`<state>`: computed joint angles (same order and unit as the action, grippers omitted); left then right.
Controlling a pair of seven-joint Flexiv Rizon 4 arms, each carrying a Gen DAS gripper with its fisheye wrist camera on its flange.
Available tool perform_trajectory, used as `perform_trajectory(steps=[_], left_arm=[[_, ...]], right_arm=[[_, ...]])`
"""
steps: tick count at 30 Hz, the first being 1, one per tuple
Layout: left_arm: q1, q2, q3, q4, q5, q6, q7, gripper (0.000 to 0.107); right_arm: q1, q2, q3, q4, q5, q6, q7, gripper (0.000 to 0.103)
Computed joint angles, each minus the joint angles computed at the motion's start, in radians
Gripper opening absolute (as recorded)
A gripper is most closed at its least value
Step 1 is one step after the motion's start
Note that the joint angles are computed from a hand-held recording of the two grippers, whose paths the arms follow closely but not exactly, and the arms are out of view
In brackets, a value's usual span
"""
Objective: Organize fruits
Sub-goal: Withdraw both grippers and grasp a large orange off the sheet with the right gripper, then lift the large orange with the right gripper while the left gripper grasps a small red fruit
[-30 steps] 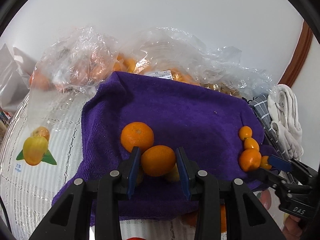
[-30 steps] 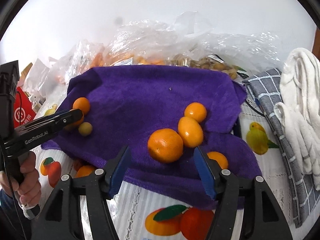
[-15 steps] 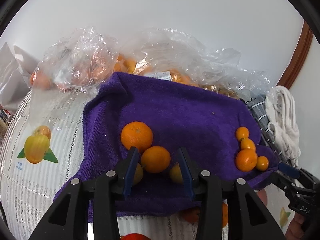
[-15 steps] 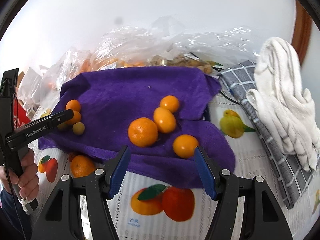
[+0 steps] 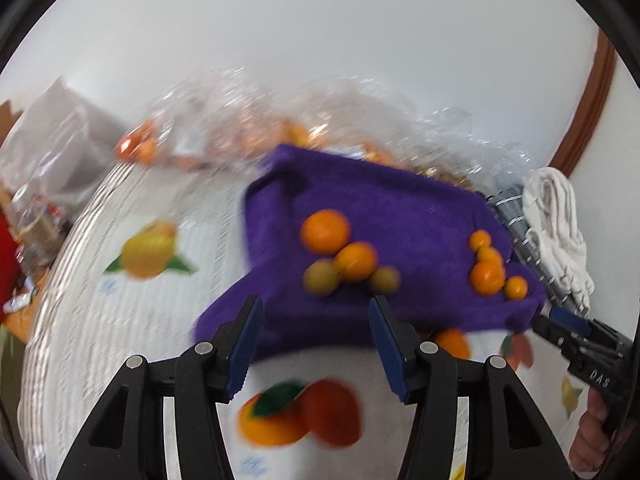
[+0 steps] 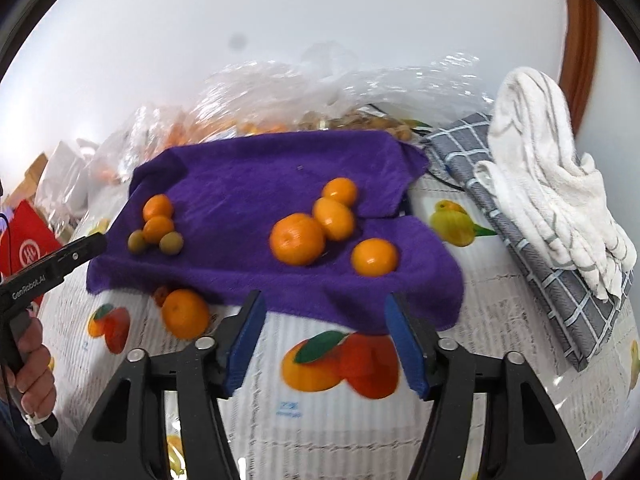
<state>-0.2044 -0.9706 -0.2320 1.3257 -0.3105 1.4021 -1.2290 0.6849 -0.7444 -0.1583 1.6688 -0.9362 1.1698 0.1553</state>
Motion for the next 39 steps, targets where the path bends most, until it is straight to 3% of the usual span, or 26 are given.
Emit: perform_trajectory(steps=[6,13,19,21,25,28,32,35,39], left_arm=[[0.041,0.060,0.022,0.133,0.009,0.029,-0.014,0.053],[0.068,0.091,0.024,0.227,0.018,0.067,-0.031,0.053],[0.091,0.098,0.009,0.253,0.014,0.048,-0.026,0.053],[0.085,0.098,0.015,0.259,0.021,0.065,-0.024,0.053],[0.063,0.099,0.042,0.253,0.034,0.055,-0.031,0.061],[0.050,0.103,0.058,0.253,0.035,0.043,-0.046,0.063],[0.048,0.116,0.060,0.262,0.024,0.025,-0.077,0.063],[0.109,0.111,-0.049,0.265,0.001,0.007,-0.019,0.062],[0.066,0.092,-0.063,0.216,0.005,-0.002,0.021,0.061]], right_arm=[[0.010,-0.083,0.000,-0.098,0.002,0.125,-0.047,0.057],[-0.005,-0.214,0.083,-0.286,0.166,0.039,-0.300,0.058],[0.006,-0.270,0.078,-0.354,0.266,0.041,-0.374,0.058],[0.033,-0.273,0.041,-0.351,0.278,0.042,-0.372,0.057],[0.049,-0.282,0.029,-0.374,0.299,0.017,-0.415,0.042],[0.057,-0.263,0.016,-0.335,0.315,0.060,-0.410,0.042],[0.116,-0.201,-0.081,-0.215,0.288,0.135,-0.321,0.042],[0.169,-0.140,-0.165,-0.099,0.247,0.179,-0.237,0.042],[0.219,-0.060,-0.244,0.040,0.176,0.178,-0.134,0.042]])
